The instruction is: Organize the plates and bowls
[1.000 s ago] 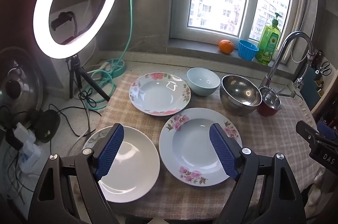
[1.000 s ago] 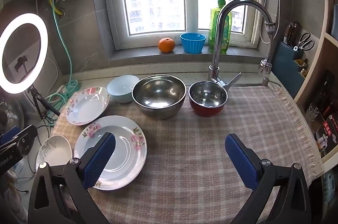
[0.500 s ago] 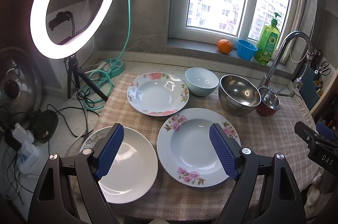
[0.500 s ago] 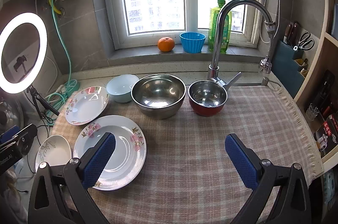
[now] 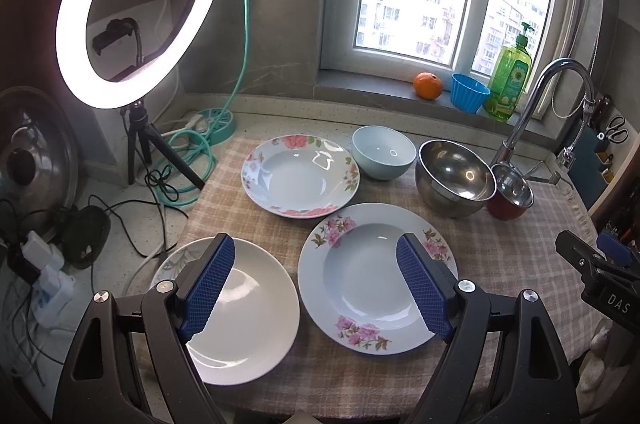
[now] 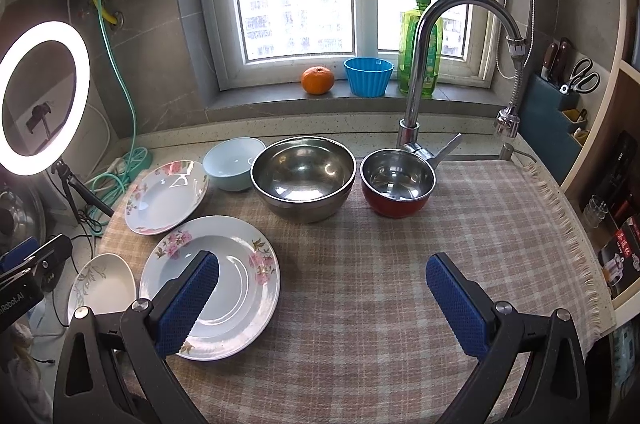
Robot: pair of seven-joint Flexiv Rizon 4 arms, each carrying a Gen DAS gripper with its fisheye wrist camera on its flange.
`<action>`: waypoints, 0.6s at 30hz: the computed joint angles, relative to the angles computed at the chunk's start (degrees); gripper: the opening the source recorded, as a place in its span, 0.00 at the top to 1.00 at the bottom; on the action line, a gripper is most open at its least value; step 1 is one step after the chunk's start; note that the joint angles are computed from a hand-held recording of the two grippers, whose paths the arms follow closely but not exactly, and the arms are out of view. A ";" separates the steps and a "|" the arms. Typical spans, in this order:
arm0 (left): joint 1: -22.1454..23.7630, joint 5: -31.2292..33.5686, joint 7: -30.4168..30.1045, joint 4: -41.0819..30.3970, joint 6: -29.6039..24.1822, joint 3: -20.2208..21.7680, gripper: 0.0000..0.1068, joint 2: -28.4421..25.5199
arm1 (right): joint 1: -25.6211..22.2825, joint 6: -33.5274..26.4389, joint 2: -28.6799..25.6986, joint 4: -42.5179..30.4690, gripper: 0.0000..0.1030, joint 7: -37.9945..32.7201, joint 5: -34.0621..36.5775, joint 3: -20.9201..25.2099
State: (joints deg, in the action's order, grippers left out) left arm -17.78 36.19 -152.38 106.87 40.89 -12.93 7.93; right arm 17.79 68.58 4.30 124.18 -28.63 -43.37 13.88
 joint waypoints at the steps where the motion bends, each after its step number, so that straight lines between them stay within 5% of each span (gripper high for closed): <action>1: 0.01 -0.02 0.02 0.02 0.03 0.01 0.22 0.00 | -0.02 0.01 -0.01 0.01 0.00 0.11 -0.17 0.00; 18: 0.21 -0.35 0.25 0.14 0.43 0.08 0.22 -0.03 | -0.06 -0.04 -0.23 -0.14 0.00 0.72 -0.79 -0.18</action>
State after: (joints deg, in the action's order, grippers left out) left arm -17.57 35.84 -152.12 107.01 41.32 -12.85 7.90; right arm 17.73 68.54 4.08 124.04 -27.91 -44.17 13.71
